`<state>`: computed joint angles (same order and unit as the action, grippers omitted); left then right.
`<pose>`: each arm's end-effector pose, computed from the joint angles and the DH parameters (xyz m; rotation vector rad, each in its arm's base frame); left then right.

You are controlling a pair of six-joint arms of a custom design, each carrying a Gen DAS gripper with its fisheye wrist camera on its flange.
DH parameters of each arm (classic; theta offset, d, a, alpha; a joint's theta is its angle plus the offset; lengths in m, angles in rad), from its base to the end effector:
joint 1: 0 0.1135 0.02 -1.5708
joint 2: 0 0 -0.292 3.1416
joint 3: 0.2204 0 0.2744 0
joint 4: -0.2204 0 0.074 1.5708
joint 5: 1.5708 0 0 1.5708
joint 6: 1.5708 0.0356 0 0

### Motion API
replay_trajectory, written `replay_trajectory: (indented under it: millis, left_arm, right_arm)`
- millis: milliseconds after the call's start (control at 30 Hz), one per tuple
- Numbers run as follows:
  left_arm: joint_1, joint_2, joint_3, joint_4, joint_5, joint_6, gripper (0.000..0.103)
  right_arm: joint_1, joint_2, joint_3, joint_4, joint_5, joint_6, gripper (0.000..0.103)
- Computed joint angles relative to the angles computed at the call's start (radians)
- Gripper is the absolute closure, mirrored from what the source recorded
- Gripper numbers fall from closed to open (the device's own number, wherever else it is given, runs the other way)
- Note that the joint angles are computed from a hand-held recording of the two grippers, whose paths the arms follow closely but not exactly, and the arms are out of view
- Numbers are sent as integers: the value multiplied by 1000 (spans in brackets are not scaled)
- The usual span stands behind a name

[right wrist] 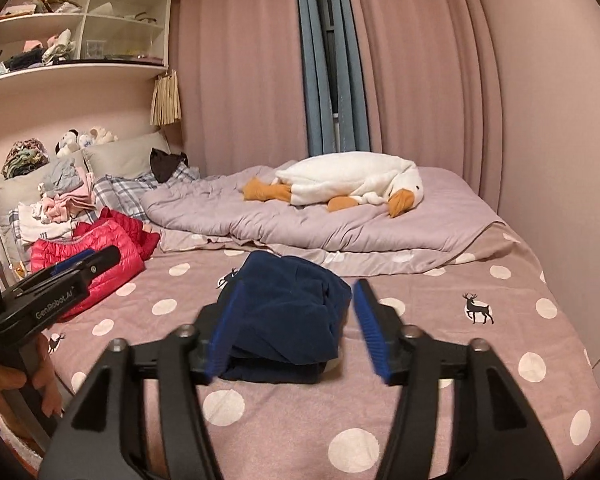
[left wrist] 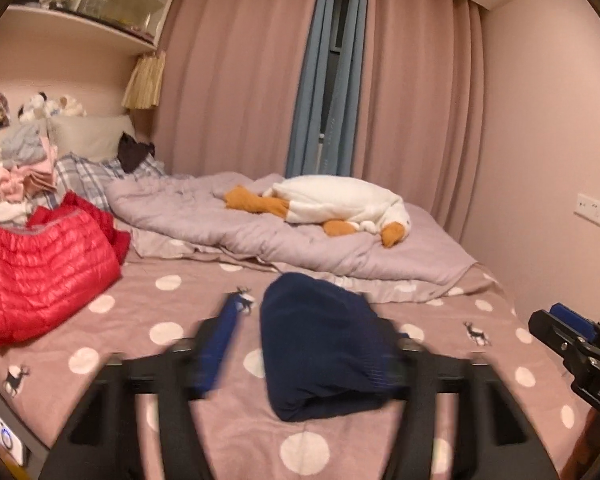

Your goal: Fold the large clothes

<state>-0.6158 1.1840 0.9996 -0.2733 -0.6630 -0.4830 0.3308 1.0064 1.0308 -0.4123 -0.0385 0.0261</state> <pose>0.2377 -0.1413 0.3487 -0.2776 1.9069 -0.0590 0.2185 0.0765 0.3853 -0.3238 1.9415 0.2719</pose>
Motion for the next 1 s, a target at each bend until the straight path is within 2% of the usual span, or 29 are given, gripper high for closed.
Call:
replay_trajectory:
  millis: [33, 67, 100, 167, 300, 400, 600, 733, 1000]
  left_arm:
    - [14, -9, -13, 25, 37, -3, 13]
    - [19, -24, -30, 47, 59, -7, 3]
    - [33, -37, -48, 79, 95, -15, 1]
    - [33, -42, -48, 78, 92, -29, 1]
    - [15, 16, 15, -12, 6, -22, 1]
    - [-2, 22, 13, -5, -11, -14, 1]
    - [-18, 30, 20, -27, 1, -15, 1]
    - [-22, 30, 23, -37, 1, -26, 1]
    - [20, 35, 38, -58, 98, -60, 1]
  right_arm:
    - [0, -7, -3, 2, 10, 9, 23]
    - [-3, -14, -9, 13, 21, 18, 13]
    - [-1, -27, -18, 19, 41, 29, 7]
    - [-18, -30, -23, 30, 45, 44, 0]
    - [-23, -32, -16, 9, 48, 81, 0]
    - [-18, -16, -4, -7, 61, 95, 0]
    - [24, -2, 1, -18, 112, 91, 0]
    - [21, 1, 5, -23, 95, 90, 0]
    - [21, 6, 9, -32, 93, 76, 0]
